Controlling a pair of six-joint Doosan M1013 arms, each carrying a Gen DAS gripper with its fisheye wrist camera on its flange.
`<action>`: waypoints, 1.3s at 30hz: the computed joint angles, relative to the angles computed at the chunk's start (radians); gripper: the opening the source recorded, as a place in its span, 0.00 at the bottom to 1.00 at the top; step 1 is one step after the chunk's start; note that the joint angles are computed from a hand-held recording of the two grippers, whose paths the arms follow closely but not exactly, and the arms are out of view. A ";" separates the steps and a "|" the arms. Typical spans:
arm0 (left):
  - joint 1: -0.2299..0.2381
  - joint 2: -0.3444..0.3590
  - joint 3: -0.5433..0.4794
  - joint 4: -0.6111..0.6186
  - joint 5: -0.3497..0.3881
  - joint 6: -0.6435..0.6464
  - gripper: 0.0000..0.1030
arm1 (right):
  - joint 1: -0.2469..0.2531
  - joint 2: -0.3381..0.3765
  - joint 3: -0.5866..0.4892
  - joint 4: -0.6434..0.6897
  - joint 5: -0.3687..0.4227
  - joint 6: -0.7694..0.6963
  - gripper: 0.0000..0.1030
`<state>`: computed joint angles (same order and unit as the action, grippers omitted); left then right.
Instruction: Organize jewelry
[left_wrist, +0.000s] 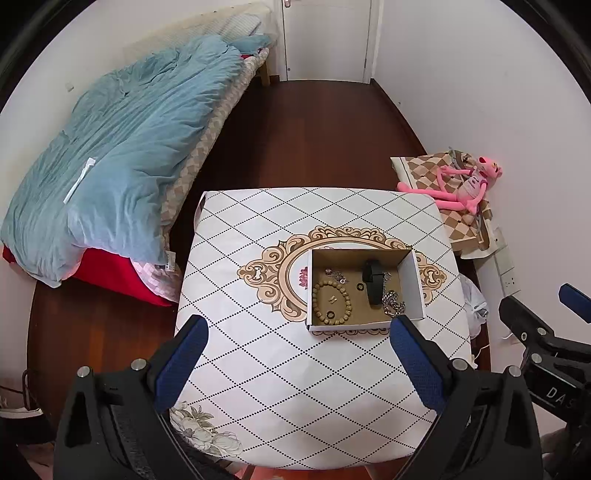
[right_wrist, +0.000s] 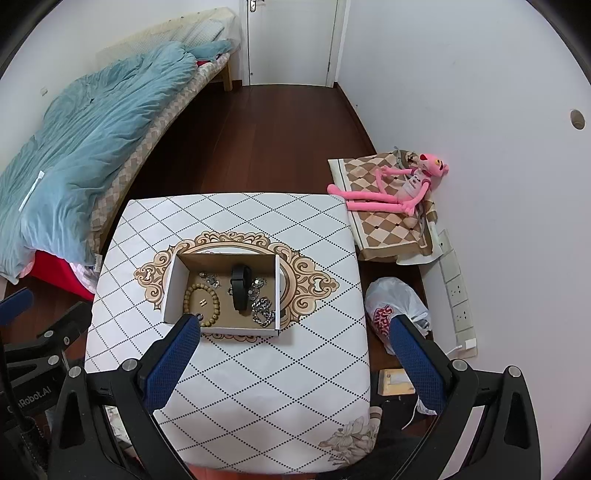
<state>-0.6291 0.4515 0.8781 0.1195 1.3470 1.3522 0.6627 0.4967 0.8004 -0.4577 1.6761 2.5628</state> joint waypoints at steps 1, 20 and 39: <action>0.000 -0.002 0.002 0.002 -0.002 0.000 0.97 | -0.001 0.000 0.000 0.001 0.000 -0.001 1.00; -0.001 -0.016 0.017 0.020 -0.005 -0.004 0.97 | 0.001 -0.006 0.009 0.021 -0.012 0.003 1.00; -0.004 -0.026 0.027 0.036 -0.016 -0.009 0.97 | 0.005 -0.008 0.006 0.018 -0.014 -0.001 1.00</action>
